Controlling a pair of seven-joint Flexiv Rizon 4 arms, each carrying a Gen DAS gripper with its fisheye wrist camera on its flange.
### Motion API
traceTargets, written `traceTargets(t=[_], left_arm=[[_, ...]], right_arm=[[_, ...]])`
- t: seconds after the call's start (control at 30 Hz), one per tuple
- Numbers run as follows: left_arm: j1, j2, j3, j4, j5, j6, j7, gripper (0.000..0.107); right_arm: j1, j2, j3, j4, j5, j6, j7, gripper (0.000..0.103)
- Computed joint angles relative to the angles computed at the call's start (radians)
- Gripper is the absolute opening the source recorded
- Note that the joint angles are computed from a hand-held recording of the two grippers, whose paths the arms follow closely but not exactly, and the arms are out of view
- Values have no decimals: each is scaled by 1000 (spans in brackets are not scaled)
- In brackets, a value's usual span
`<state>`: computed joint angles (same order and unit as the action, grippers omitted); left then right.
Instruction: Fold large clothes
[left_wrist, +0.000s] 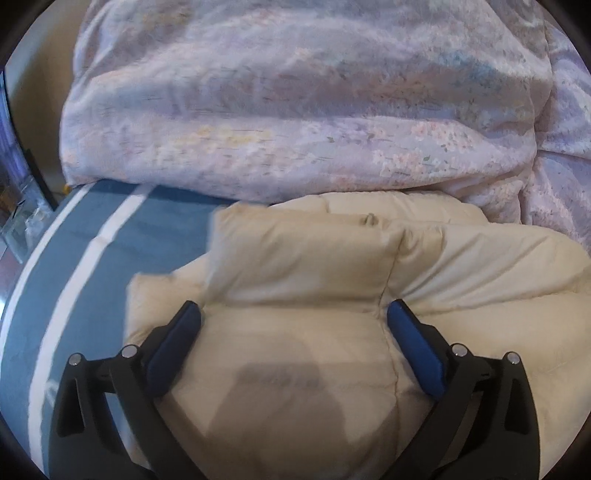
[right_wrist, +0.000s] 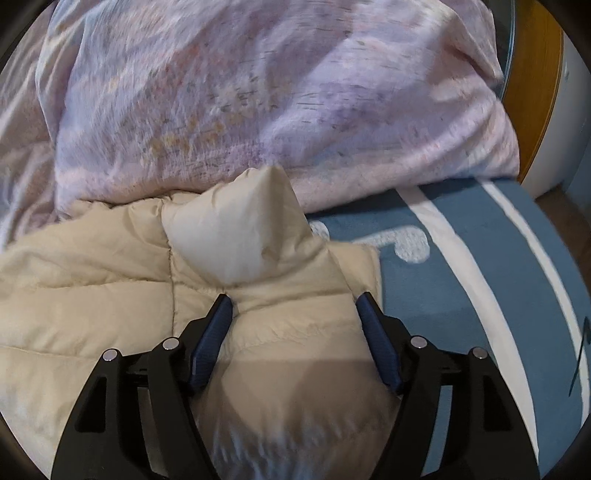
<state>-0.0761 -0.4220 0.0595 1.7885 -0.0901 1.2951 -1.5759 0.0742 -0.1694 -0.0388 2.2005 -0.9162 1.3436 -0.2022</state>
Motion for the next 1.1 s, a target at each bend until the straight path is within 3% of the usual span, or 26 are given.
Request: traceTargets(t=[0.07,0.13,0.23,0.37,0.5,0.6,0.7,0.73,0.83,0.9,0.97,1.0,1.1], left_arm=[[93,67,-111,100,-137,37,118,100],[156,147,-174,200,-252,70,216,100],[179,240,-176,306,-376,98,330,100],[176,311,-164,386,-587,35,447,99],[147,333,-130,428,-751,-73,518,86],[103,335,-111,450,-845,-104,561,80],[61,328,-99,459,-912,-103,591,75],[47,328,-99,464,-928,-78,598,74],[20,323,-105,464,-1015,-73,633,59],[3,317,-107,463,-1048,-55,631,46],[-8,315,-108,461,-1086,-48,643,34],[-13,320,-109,464,-1110,-44,656,27],[-22,352,-96,474,-1155,-51,708,19]], right_arm=[[-37,50,40,50,151,81,-85,77],[-55,117,45,112,209,134,-102,83],[-73,202,80,180,348,131,-201,84],[13,261,103,204,779,78,-522,84],[114,269,92,174,1168,43,-786,84],[105,252,124,177,1198,89,-794,82],[164,253,94,116,1441,54,-996,64],[169,248,91,104,1478,55,-1026,63],[145,227,130,94,1492,87,-1025,49],[155,226,114,38,1692,49,-1170,34],[145,234,115,10,1808,28,-1254,25],[140,244,122,7,1834,27,-1274,21],[143,279,143,14,1848,35,-1271,17]])
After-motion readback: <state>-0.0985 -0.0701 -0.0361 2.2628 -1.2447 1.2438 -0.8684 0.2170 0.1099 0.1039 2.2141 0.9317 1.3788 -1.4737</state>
